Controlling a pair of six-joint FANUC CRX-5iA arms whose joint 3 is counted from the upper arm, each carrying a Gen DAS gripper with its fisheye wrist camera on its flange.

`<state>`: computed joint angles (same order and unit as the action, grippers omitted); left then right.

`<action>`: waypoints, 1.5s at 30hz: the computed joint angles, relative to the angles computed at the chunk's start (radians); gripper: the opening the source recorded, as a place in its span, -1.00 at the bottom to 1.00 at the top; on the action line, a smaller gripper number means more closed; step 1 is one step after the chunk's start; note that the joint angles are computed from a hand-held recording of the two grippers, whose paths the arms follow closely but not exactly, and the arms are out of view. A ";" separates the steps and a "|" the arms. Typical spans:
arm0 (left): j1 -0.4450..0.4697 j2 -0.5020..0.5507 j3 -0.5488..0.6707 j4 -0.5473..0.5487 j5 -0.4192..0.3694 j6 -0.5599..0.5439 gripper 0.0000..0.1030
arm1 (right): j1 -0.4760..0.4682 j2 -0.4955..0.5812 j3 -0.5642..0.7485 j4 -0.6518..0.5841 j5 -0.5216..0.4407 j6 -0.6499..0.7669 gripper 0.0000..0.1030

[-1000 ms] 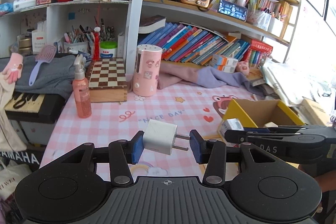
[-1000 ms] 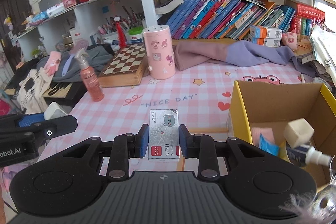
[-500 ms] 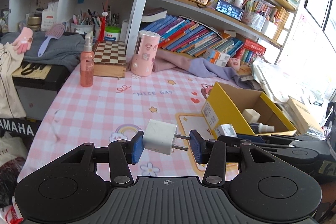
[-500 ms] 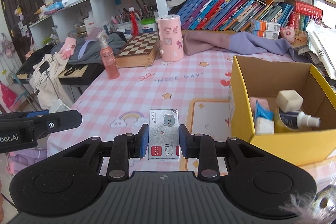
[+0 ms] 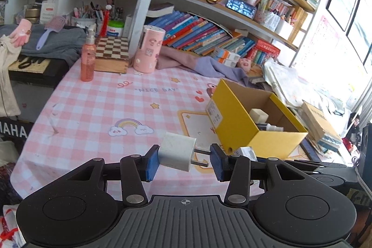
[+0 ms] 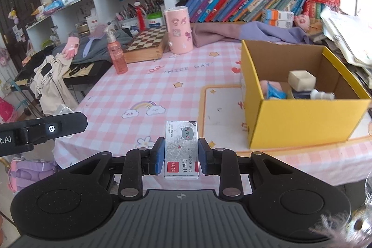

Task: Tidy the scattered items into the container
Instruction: 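Carry the plug charger and card box with both tools over the yellow box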

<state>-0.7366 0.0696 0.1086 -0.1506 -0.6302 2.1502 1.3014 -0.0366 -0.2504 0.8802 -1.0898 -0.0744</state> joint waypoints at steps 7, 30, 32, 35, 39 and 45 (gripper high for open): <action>0.002 0.014 -0.023 0.102 0.039 -0.097 -0.13 | 0.034 -0.018 -0.009 -0.023 -0.075 -0.035 -0.46; -0.044 0.155 0.047 0.384 0.058 -0.414 -0.13 | 0.128 -0.140 -0.108 -0.081 -0.298 -0.226 -0.46; -0.052 0.176 0.071 0.392 0.049 -0.427 -0.13 | 0.132 -0.158 -0.123 -0.084 -0.312 -0.242 -0.46; -0.065 0.206 0.111 0.394 0.032 -0.438 -0.13 | 0.133 -0.184 -0.145 -0.086 -0.324 -0.262 -0.46; -0.079 0.247 0.174 0.373 0.006 -0.422 -0.13 | 0.125 -0.219 -0.173 -0.084 -0.322 -0.265 -0.46; -0.100 0.307 0.276 0.329 -0.035 -0.383 -0.13 | 0.095 -0.272 -0.213 -0.076 -0.306 -0.247 -0.46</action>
<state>-0.8363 0.3769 0.3844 0.1788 -0.6647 1.7668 1.3964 -0.3090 -0.4631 0.8040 -1.3961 -0.3211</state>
